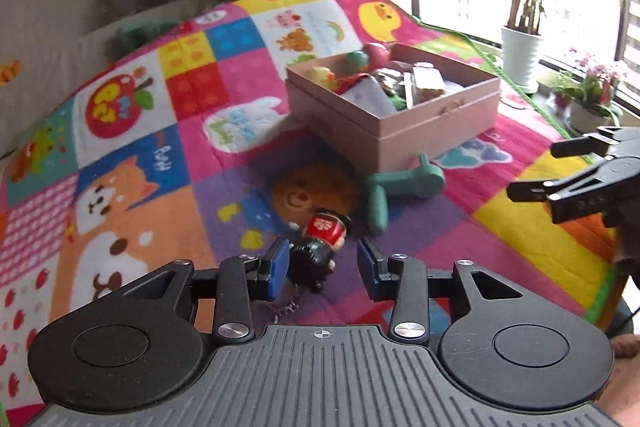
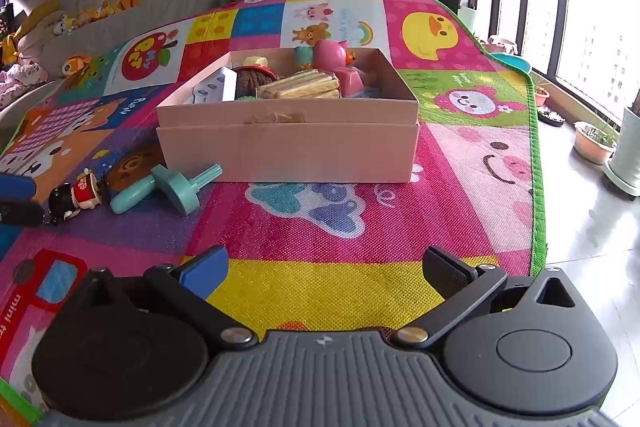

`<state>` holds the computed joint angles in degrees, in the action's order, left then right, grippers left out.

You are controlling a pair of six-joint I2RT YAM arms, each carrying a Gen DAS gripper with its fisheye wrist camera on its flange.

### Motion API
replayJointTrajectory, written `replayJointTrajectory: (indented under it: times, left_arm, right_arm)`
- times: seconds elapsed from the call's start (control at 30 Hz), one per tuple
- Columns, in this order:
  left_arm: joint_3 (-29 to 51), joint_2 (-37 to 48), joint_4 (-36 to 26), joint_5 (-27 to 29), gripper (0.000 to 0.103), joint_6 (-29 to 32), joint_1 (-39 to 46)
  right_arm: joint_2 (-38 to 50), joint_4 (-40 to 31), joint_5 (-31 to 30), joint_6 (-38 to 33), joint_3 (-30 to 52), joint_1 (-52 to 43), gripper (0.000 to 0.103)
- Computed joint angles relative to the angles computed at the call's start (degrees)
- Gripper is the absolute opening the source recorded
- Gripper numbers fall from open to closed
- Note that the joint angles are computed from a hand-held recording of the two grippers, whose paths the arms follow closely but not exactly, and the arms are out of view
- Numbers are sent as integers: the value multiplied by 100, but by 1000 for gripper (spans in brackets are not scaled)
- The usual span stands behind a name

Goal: Organize objects
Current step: 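Grasp the black-and-red figure keychain with the left gripper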

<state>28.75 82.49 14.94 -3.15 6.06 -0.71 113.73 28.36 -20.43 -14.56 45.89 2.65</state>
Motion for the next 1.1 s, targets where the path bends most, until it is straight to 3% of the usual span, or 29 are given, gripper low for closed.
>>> replayJointTrajectory:
  times: [0.23, 0.57, 0.7, 0.83, 0.97, 1.1]
  left_arm:
    - [820, 1267, -12, -370, 44, 259, -49]
    - [1313, 1879, -2, 177, 44, -458, 251]
    - [1114, 1801, 190, 363, 42, -672, 330]
    - [610, 1380, 267, 338, 42, -784, 114]
    - [52, 954, 473, 266, 42, -913, -59]
    - [-207, 821, 705, 336, 42, -1054, -31]
  right_arm:
    - [22, -77, -74, 9, 54, -39, 103]
    - [69, -226, -133, 35, 161, -64, 103]
    - [34, -534, 74, 23, 295, 72, 103]
    - [-186, -608, -238, -37, 231, 354, 103]
    - [-229, -469, 31, -57, 321, 933, 103]
    - [165, -801, 521, 272, 1004, 1434, 103]
